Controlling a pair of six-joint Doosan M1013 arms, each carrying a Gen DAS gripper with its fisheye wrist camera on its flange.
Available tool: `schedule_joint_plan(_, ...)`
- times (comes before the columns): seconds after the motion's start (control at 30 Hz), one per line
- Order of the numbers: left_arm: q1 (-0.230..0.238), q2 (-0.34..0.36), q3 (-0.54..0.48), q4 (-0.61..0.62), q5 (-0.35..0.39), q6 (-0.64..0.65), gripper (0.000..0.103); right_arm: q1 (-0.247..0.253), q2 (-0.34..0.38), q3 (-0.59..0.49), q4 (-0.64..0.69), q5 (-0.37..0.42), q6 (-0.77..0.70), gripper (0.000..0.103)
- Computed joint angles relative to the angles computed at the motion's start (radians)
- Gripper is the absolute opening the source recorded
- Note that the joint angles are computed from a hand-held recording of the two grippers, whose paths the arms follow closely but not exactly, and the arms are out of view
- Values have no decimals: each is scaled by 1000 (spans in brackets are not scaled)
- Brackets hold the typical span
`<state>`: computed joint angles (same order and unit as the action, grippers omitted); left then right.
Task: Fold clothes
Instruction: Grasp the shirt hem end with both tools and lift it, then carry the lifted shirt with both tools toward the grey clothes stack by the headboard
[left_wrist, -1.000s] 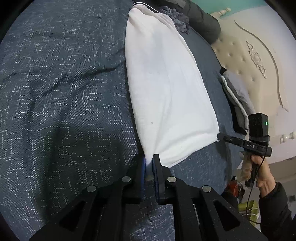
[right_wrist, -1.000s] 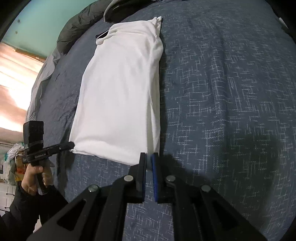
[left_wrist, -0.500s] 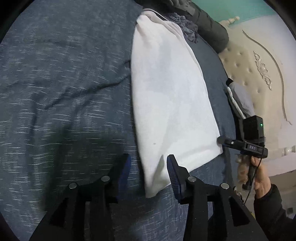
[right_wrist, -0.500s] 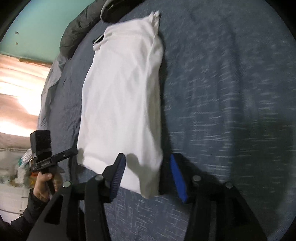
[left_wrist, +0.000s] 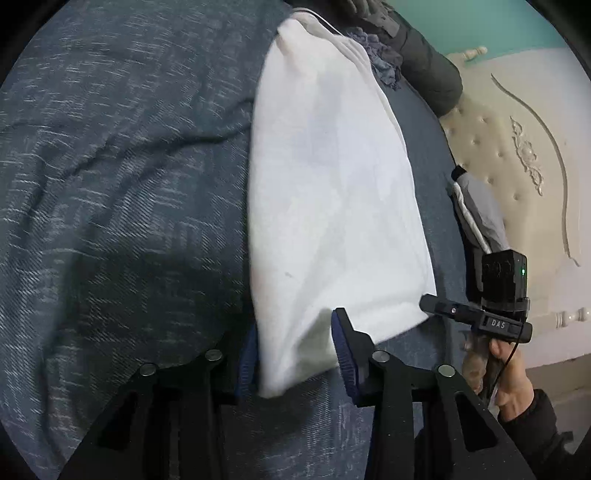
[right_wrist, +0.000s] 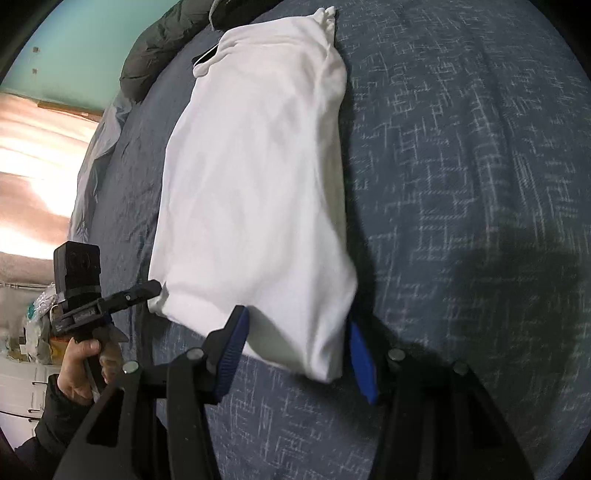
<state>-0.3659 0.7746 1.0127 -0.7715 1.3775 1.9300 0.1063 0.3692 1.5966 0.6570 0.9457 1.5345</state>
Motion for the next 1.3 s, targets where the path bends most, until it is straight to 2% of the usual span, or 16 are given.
schedule_joint_plan(0.2, -8, 22, -31, -2, 1, -22, 38, -8, -5, 19, 29, -43, 33, 54)
schedule_joint_plan(0.23, -8, 21, -31, 5, -3, -21, 34, -5, -6, 17, 12, -43, 37, 54)
schedule_joint_plan(0.3, -8, 20, -32, 18, -10, -21, 21, 4, -8, 11, -23, -39, 41, 45)
schedule_joint_plan(0.33, -7, 22, -34, 22, -10, -27, 7, 3, -7, 11, -19, -37, 40, 31)
schedule_joint_plan(0.37, -7, 24, -36, 25, -10, -32, 7, 1, -7, 11, -11, -34, 38, 20)
schedule_joint_plan(0.5, -14, 11, -27, 32, -22, -7, 6, 21, -7, -4, -73, -42, 70, 15)
schedule_joint_plan(0.57, -16, 9, -34, 24, -12, 3, 6, 19, -12, -4, -63, -43, 52, 12)
schedule_joint_plan(0.83, -25, -8, -94, -16, 0, 16, 5, -24, -48, -6, 100, -56, -72, 8)
schedule_joint_plan(1.0, -20, 1, -203, -38, 22, -12, 5, -52, -76, -43, 211, -45, -146, 8)
schedule_joint_plan(1.17, -26, -1, -285, -57, 41, -35, 5, -65, -95, -114, 195, -36, -137, 8)
schedule_joint_plan(1.3, -32, 35, -418, -76, 79, -78, 5, -71, -102, -174, 172, -33, -122, 8)
